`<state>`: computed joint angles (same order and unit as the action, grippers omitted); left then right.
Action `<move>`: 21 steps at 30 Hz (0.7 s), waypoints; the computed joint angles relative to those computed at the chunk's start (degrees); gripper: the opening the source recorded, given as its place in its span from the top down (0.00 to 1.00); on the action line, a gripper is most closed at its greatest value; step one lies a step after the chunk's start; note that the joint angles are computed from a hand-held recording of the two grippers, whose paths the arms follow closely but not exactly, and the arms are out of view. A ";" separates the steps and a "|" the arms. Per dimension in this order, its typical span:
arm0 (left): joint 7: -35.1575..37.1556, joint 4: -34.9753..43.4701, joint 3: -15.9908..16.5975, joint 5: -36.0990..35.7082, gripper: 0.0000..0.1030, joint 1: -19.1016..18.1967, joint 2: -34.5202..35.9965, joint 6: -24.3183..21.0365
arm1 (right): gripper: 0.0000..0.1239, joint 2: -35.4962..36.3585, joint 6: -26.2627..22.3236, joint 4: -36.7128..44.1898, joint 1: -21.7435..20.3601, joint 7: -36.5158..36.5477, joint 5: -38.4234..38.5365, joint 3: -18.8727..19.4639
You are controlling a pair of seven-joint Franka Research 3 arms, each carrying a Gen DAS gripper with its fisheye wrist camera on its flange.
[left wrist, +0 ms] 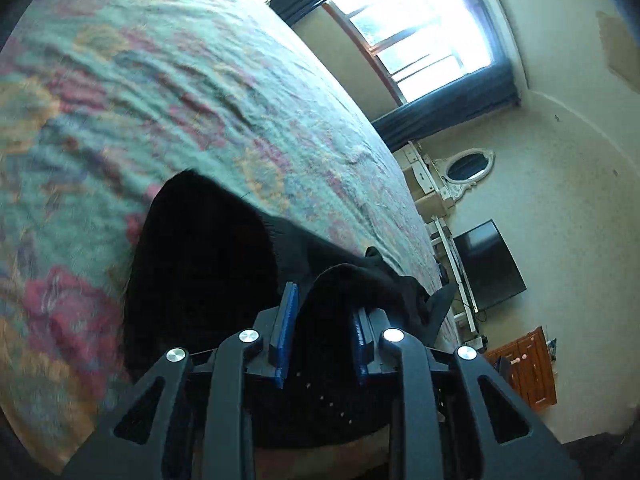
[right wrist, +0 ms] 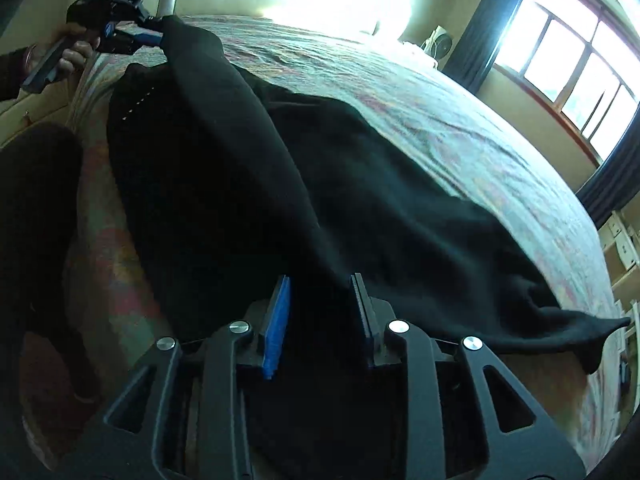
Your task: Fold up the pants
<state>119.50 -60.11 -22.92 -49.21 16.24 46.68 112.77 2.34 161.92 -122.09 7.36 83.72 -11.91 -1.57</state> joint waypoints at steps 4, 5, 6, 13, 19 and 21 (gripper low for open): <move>-1.17 -17.01 0.73 -6.71 0.72 4.00 -8.66 5.79 | 0.48 -2.58 -1.75 -1.36 -1.05 -8.58 33.59 0.95; -1.36 -19.59 0.81 -8.93 0.72 4.46 -10.10 6.53 | 0.47 -2.86 -2.41 -1.10 -1.30 -9.93 41.85 0.54; -1.14 -22.01 0.93 -11.26 0.72 4.64 -11.60 7.69 | 0.47 -2.98 -3.25 -0.91 -1.66 -9.58 47.90 0.07; 1.08 -29.01 2.73 -23.85 0.48 1.94 -16.21 13.65 | 0.47 -2.27 -4.58 -0.89 -3.75 -9.48 78.84 -0.94; 3.36 -32.33 4.75 -31.16 0.47 -0.65 -18.45 17.27 | 0.40 -3.22 0.06 -2.23 -2.75 -11.87 86.90 -0.11; 1.86 -30.78 5.81 -28.45 0.47 -2.32 -17.72 18.04 | 0.40 -2.75 1.59 -2.04 -2.25 -12.39 87.87 0.21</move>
